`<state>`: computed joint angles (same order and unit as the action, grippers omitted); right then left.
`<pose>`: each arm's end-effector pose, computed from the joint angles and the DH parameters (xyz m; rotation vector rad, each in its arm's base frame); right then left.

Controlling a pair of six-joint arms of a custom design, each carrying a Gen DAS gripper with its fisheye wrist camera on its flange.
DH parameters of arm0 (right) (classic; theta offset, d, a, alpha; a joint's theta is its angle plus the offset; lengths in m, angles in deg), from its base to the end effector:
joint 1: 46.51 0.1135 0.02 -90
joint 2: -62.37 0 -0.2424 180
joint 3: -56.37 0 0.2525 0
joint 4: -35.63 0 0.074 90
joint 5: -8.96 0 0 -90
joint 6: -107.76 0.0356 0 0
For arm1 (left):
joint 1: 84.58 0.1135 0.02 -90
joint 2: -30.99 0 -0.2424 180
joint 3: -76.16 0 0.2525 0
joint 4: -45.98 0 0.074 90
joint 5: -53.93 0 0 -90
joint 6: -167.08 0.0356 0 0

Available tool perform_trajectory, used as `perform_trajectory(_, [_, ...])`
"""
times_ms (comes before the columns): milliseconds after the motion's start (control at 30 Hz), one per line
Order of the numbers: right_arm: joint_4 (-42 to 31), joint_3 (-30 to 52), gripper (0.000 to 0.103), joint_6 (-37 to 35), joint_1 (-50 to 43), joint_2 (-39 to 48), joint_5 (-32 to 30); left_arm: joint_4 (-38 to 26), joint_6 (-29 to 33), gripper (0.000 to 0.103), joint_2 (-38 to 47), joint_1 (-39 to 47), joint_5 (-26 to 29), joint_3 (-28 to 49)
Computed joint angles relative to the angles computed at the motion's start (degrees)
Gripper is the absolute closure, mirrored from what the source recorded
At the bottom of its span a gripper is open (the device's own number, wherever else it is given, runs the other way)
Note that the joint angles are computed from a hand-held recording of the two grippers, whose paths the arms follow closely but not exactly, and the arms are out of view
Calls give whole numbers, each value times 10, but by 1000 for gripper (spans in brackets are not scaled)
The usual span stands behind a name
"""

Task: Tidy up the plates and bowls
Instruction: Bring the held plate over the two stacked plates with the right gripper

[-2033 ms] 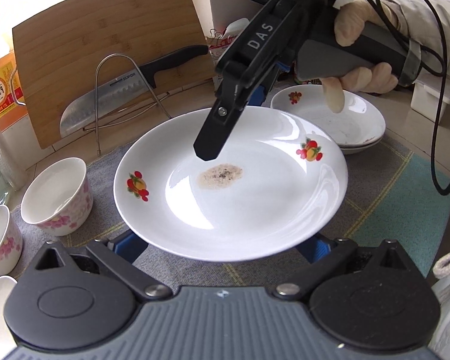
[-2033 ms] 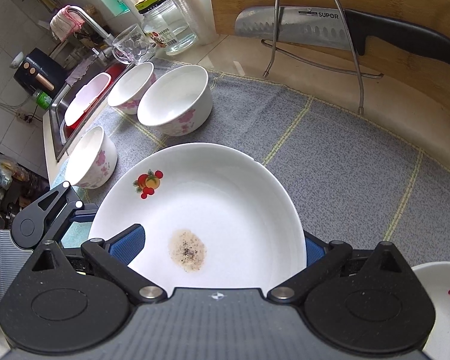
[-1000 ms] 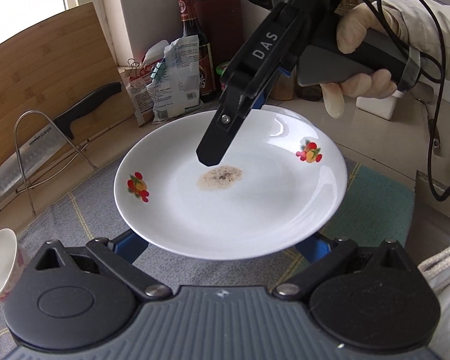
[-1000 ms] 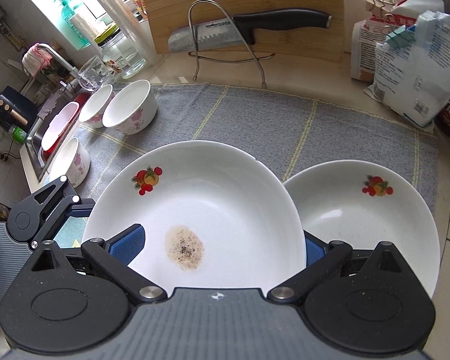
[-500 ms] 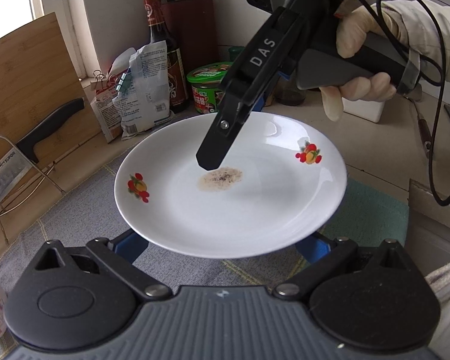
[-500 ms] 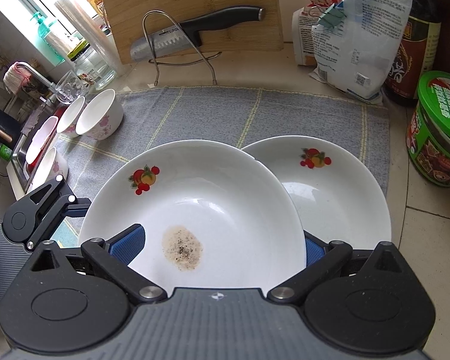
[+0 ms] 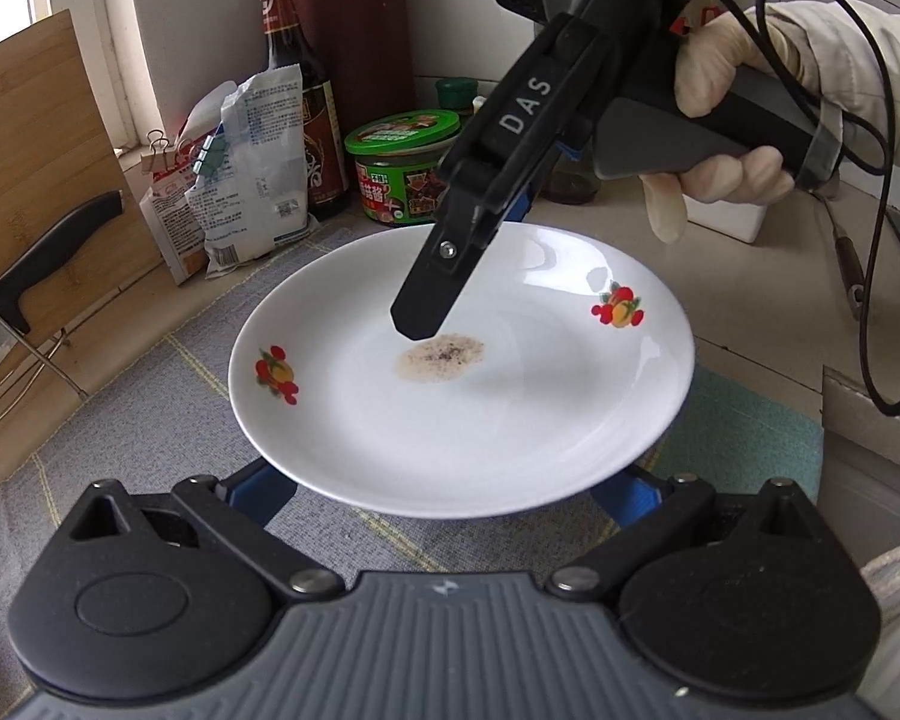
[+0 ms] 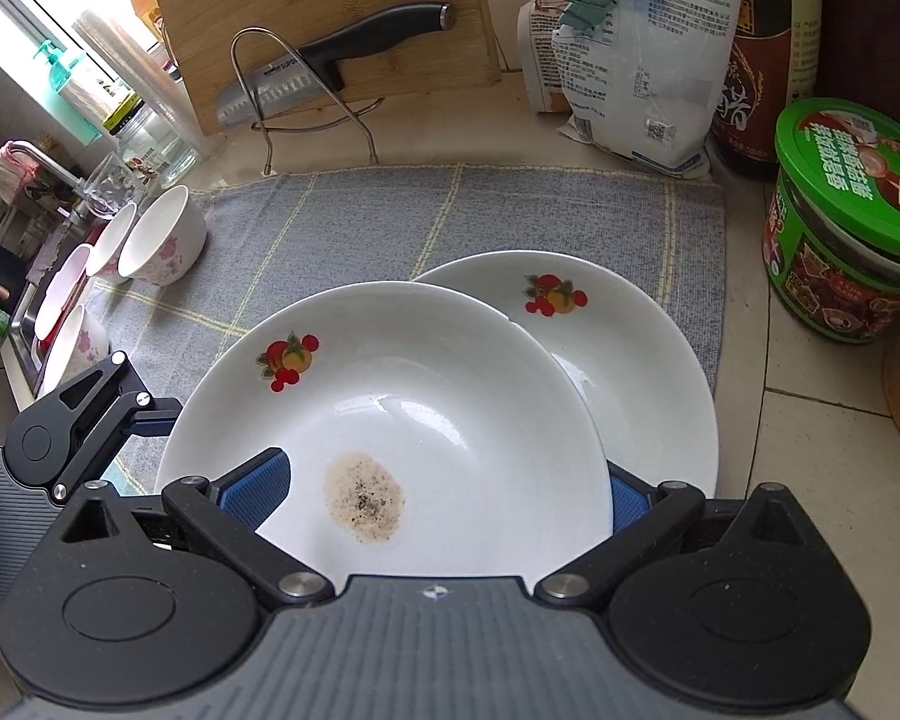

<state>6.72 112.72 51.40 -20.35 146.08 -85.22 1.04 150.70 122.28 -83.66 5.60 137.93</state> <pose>0.2488 0.1251 0.1473 0.1423 2.6220 0.4799 0.2725 -0.0193 0.1345 1.5490 1.8910 -0.5376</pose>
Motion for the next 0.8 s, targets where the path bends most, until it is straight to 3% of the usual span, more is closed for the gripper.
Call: perform_trajectory(800, [4, 2, 0, -24, -28, 21, -10, 12, -27, 1, 44, -28, -17, 29])
